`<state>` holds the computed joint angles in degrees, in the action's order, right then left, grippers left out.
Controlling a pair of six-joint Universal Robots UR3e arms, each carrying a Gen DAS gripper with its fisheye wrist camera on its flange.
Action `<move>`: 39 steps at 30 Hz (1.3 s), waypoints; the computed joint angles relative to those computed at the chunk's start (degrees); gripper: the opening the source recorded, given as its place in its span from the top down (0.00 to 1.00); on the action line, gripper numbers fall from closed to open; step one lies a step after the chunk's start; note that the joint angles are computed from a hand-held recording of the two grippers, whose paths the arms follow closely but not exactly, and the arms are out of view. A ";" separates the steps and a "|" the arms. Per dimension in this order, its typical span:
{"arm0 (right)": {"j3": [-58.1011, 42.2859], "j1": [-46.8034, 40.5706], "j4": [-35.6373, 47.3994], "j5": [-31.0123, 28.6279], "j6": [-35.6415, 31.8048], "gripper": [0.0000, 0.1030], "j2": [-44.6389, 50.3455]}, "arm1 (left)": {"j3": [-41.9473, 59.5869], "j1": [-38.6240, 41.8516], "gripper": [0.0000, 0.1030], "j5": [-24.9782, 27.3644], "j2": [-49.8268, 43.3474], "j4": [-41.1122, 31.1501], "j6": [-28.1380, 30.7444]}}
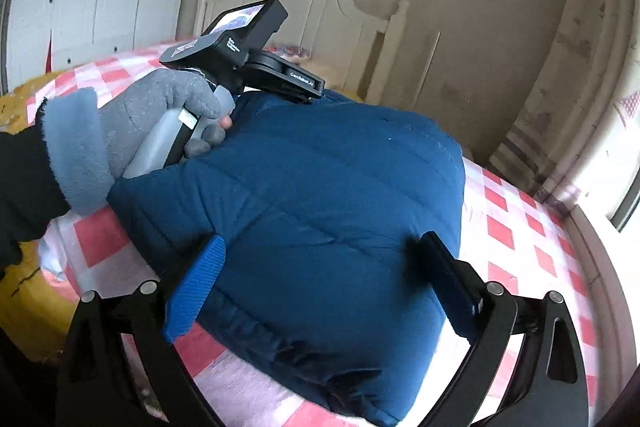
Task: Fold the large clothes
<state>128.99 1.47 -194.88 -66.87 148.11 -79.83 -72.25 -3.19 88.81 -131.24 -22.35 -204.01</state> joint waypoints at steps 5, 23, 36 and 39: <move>-0.68 0.10 3.72 0.13 1.16 0.06 -1.55 | 0.01 -0.06 0.02 -0.11 0.09 -0.02 -0.16; -24.32 -23.57 74.06 31.69 -3.82 0.05 -3.00 | -41.29 12.70 0.02 -26.34 24.60 12.29 3.80; -40.24 -18.90 81.38 31.01 -2.00 0.04 12.31 | -49.66 15.52 0.02 -45.77 19.42 24.60 5.19; -42.46 -19.28 84.68 33.15 -3.33 0.04 15.91 | -48.26 13.72 0.02 -44.25 18.35 25.42 4.33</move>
<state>86.53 -17.81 -110.20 -33.71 144.78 -63.92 -120.51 10.54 44.56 -112.89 3.07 -199.68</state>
